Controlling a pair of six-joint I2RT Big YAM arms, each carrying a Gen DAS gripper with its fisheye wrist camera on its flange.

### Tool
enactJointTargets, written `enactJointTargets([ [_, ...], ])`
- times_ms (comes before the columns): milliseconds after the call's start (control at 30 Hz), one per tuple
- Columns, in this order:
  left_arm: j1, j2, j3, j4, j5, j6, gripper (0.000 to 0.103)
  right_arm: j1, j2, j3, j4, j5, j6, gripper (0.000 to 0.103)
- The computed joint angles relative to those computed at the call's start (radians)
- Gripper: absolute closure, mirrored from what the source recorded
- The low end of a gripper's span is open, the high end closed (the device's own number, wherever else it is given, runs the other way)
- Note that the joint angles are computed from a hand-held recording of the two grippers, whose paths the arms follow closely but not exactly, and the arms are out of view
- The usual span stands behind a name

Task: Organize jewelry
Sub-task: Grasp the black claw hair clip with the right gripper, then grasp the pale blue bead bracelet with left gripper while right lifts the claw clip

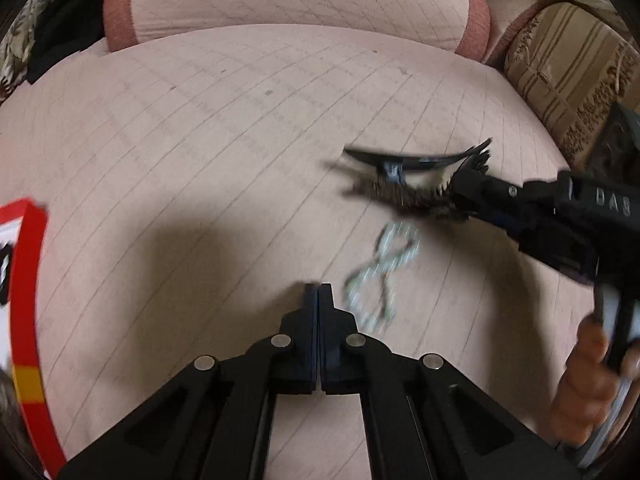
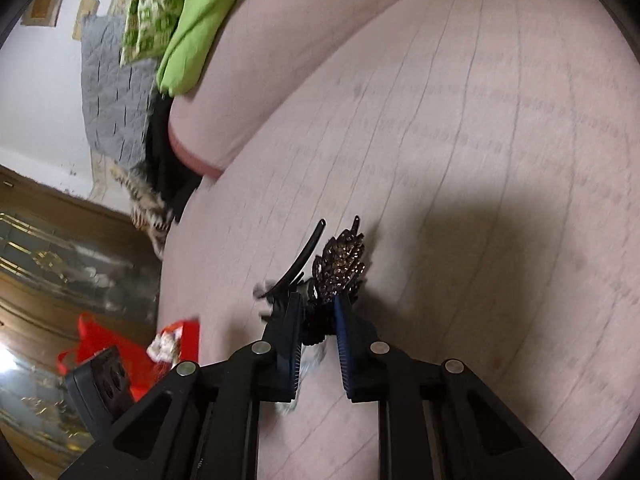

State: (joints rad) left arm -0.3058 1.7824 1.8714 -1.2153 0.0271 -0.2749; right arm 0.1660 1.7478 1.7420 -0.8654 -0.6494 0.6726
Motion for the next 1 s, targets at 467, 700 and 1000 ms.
enactJointTargets([
  [467, 0.037, -0.144, -0.142, 0.052, 0.036, 0.027, 0.102, 0.031, -0.06, 0.051, -0.203, 0.35, -0.189, 0.05],
  [700, -0.032, -0.03, -0.03, 0.096, -0.012, 0.086, 0.067, 0.039, -0.092, 0.019, -0.067, 0.383, -0.29, 0.034],
  [1000, -0.053, 0.055, 0.053, 0.065, 0.009, 0.128, 0.064, 0.045, -0.011, 0.051, 0.019, 0.339, -0.378, 0.031],
])
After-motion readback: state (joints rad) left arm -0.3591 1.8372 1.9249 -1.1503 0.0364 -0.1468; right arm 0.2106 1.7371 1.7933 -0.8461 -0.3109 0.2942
